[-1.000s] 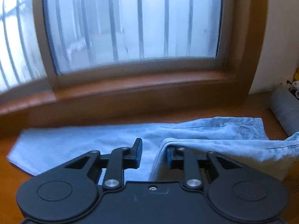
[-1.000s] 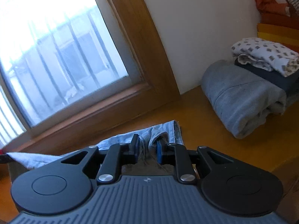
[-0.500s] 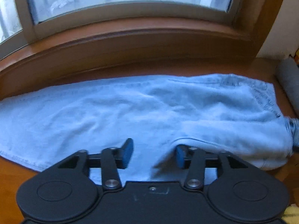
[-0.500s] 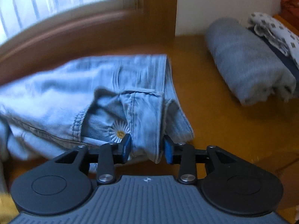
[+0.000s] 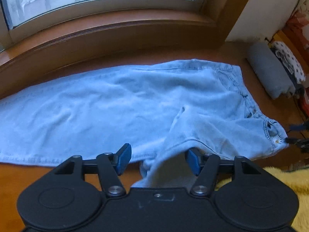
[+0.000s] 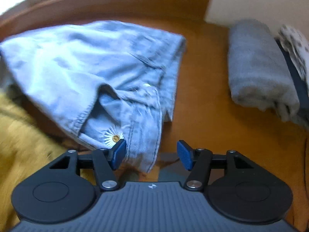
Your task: Fold clothes
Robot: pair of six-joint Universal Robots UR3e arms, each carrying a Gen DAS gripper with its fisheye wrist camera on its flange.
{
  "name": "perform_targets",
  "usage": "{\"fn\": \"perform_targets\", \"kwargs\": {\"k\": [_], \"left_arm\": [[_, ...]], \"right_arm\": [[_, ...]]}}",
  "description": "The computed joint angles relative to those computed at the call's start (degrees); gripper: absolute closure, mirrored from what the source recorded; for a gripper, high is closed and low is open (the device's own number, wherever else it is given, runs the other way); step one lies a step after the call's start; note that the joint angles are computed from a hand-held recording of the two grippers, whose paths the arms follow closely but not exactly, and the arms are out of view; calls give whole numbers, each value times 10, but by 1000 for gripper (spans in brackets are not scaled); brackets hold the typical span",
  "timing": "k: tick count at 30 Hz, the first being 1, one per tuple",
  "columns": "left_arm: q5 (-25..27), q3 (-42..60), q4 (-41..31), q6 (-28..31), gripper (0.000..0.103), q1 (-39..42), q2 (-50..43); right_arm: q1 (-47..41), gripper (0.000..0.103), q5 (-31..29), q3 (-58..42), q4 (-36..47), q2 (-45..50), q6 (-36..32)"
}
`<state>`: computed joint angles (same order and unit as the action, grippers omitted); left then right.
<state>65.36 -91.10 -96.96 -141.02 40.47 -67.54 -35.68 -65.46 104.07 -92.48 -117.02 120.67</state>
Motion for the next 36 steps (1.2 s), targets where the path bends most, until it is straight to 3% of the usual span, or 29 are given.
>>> {"fn": "perform_targets", "kwargs": {"k": [2, 4, 6, 8, 10, 13, 15, 19, 24, 31, 34, 36], "left_arm": [[12, 15, -22, -1, 43, -1, 7], [20, 25, -37, -5, 43, -4, 17], [15, 33, -47, -11, 43, -3, 32], [-14, 28, -18, -27, 41, -9, 45], [-32, 4, 61, -73, 38, -51, 33], [-18, -41, 224, -163, 37, -148, -23], [3, -61, 299, -204, 37, -194, -69], [19, -85, 357, -251, 37, -228, -137], [56, -87, 406, -242, 37, -261, -198], [40, -32, 407, -220, 37, -287, -299], [29, -13, 394, -203, 33, -286, -334], [23, 4, 378, -183, 31, -285, -346]], "right_arm": [[-70, 43, 50, -51, 100, -13, -129], [-101, 42, 79, -69, 101, -22, -176], [-119, 40, 126, -80, 91, -18, -180], [-105, 34, 180, -51, 26, -3, -122], [-42, 34, 201, 6, -117, 33, -18], [87, 35, 167, 55, -347, 130, 142], [140, 38, 173, 47, -419, 202, 202], [205, 58, 221, -49, -413, 339, 232], [303, 61, 146, -188, -421, 469, 220], [333, 61, 151, -403, -281, 626, 207], [354, 64, 110, -461, -317, 684, 228], [362, 72, 85, -479, -374, 710, 259]]}}
